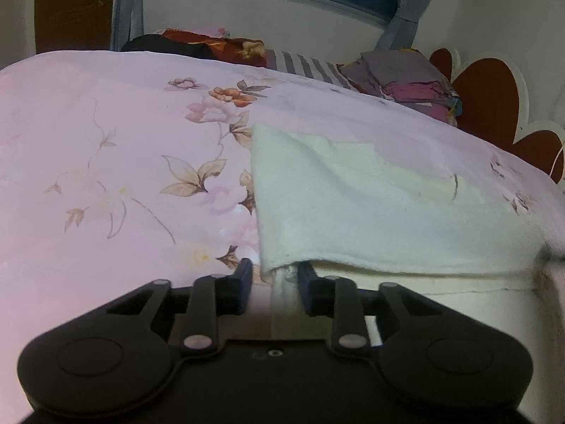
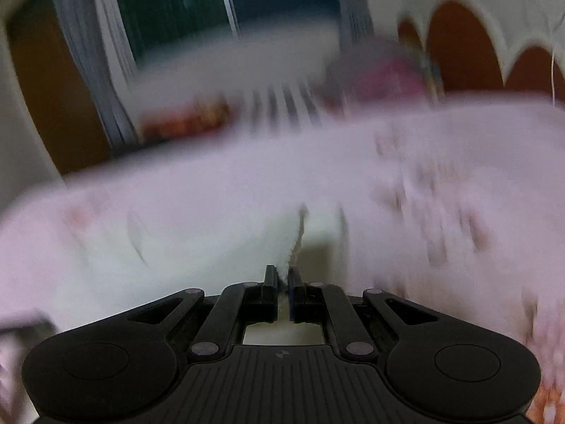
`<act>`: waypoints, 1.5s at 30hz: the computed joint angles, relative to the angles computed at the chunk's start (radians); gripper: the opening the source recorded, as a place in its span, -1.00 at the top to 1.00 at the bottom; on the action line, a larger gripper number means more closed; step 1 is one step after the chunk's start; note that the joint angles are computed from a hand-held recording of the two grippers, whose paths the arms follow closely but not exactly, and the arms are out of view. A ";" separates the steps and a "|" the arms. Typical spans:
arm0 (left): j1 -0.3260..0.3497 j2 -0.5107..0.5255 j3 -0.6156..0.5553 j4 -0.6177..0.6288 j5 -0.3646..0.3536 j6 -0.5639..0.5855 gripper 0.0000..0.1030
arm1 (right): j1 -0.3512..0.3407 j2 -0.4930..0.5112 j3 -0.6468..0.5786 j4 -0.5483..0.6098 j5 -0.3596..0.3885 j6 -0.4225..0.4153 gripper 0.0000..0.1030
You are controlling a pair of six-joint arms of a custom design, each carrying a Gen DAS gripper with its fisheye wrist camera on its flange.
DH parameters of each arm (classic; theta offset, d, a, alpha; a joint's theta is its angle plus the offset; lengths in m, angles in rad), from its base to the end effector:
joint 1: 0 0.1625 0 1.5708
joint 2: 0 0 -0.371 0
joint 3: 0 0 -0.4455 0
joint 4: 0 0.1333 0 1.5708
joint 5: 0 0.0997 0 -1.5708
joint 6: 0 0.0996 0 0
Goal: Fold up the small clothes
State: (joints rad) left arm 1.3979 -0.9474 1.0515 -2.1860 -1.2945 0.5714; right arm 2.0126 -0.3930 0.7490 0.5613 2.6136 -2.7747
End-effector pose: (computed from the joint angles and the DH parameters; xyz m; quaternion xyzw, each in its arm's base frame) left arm 0.0216 -0.8093 0.3826 0.3160 0.9054 -0.2190 0.1802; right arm 0.3470 -0.6231 0.0489 -0.1290 -0.8267 0.4415 0.3242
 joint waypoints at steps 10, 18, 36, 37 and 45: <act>0.007 -0.001 -0.006 0.017 -0.017 0.015 0.62 | -0.018 -0.060 0.120 -0.089 -0.029 0.045 0.91; 0.029 -0.022 -0.016 0.043 -0.066 -0.009 0.61 | -0.018 -0.086 0.172 -0.140 -0.033 0.015 0.91; 0.000 -0.017 0.023 -0.026 -0.152 0.088 0.44 | 0.012 -0.045 0.113 -0.133 0.139 0.020 0.83; 0.003 -0.003 0.004 0.003 -0.135 0.073 0.44 | 0.022 -0.042 0.108 -0.157 0.200 0.001 0.50; 0.023 -0.002 0.014 0.005 -0.151 0.004 0.44 | -0.022 0.049 -0.021 -0.083 0.040 -0.159 0.49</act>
State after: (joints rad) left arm 1.4211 -0.9498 1.0655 -2.1815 -1.4454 0.5749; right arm 1.9903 -0.3443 0.7284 0.4783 2.6533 -2.9332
